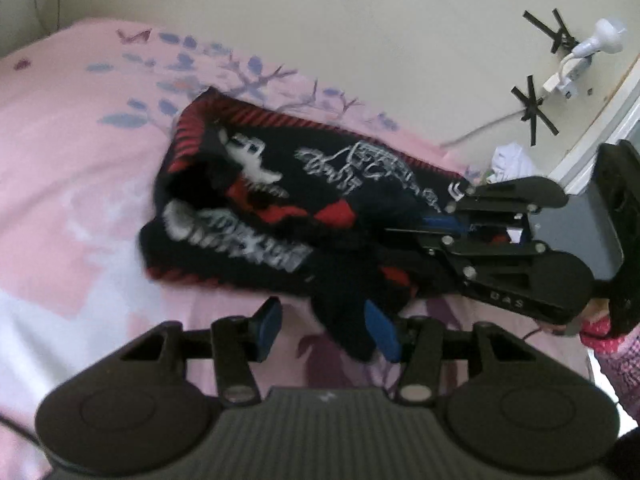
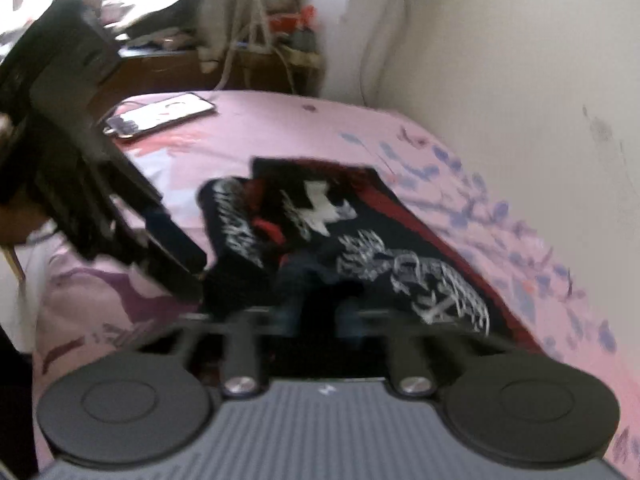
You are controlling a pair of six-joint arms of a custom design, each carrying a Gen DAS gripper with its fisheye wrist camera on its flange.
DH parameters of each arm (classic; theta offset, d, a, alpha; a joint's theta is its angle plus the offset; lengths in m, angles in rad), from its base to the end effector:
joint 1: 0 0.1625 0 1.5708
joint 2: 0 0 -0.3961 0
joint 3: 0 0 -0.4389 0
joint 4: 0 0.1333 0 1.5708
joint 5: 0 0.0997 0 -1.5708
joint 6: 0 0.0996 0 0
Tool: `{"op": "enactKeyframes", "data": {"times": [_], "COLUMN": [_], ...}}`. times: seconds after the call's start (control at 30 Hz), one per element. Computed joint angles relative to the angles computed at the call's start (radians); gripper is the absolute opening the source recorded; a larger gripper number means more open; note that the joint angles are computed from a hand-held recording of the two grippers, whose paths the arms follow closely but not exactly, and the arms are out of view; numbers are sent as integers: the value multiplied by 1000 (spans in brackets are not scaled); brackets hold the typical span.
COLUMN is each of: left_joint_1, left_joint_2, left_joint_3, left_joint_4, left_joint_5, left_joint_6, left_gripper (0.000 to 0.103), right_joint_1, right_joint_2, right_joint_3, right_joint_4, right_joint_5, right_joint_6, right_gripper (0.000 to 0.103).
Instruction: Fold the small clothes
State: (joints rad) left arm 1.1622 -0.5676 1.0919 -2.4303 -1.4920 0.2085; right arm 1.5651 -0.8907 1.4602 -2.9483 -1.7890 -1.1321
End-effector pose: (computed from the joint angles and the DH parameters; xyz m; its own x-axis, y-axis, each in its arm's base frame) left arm -0.2045 -0.8276 0.0948 -0.8274 0.5436 -0.1408 0.5586 0.7708 -0.3064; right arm 0.1074 -0.7585 0.2387 -0.4179 -0.5567 0.7180 -0.8813 0.4402 -0.1717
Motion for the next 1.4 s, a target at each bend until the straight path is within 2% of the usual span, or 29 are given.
{"op": "enactKeyframes", "data": {"times": [0.03,0.07,0.1,0.23,0.4,0.47,0.53,0.63,0.7,0.73,0.83,0.87,0.9,0.97,1.0,1.03,1.07,1.1,1.13,1.17,1.23,1.33,1.37,1.4], "left_joint_1": [-2,-3,-6,-19,-30,-40,-44,-45,-45,-37,4,17,27,33,34,34,32,28,24,24,32,30,27,21], "left_joint_2": [9,15,22,16,21,45,98,187,218,231,236,237,226,185,164,144,127,131,127,129,150,202,223,247], "left_joint_3": [-14,-21,-34,-53,-120,-160,-247,-379,-407,-420,-458,-472,-463,-399,-368,-339,-313,-318,-310,-316,-361,-440,-468,-505], "left_joint_4": [12,17,34,61,97,87,119,198,209,209,230,241,234,171,142,113,83,65,38,32,62,133,159,190], "left_joint_5": [-8,-15,-19,-24,-42,1,44,156,226,232,101,58,28,12,11,19,37,66,99,110,88,82,93,114], "left_joint_6": [-6,-9,-6,25,38,49,48,18,4,-13,-135,-172,-198,-197,-191,-184,-176,-173,-166,-163,-182,-159,-149,-139], "left_gripper": [47,34,5,6,6,6,6,6,11,12,13,15,24,36,41,44,52,59,60,60,60,56,44,19], "right_joint_1": [-2,-3,-5,-12,-19,-23,-27,-31,-42,-44,-36,-36,-38,-45,-49,-54,-57,-59,-59,-58,-56,-45,-40,-36], "right_joint_2": [-8,-12,-21,-57,-67,-68,-71,-83,-105,-113,-81,-73,-72,-100,-120,-141,-156,-167,-172,-173,-153,-93,-71,-45], "right_joint_3": [13,18,27,33,25,24,31,63,107,126,161,167,174,191,198,209,218,216,211,207,177,130,116,98], "right_joint_4": [-28,-51,-72,-106,-144,-148,-154,-162,-126,-73,-48,-48,-48,-29,-15,-23,-34,-34,-37,-48,-67,-109,-117,-124], "right_joint_5": [10,21,38,130,173,190,207,237,274,269,136,104,93,124,156,194,225,248,266,279,293,263,244,217], "right_joint_6": [4,8,19,87,120,128,140,140,99,60,-64,-87,-98,-78,-56,-33,-14,8,35,58,97,120,119,109], "right_gripper": [0,0,0,0,0,0,0,0,0,0,0,0,0,0,11,31,35,34,34,34,35,35,35,34]}}
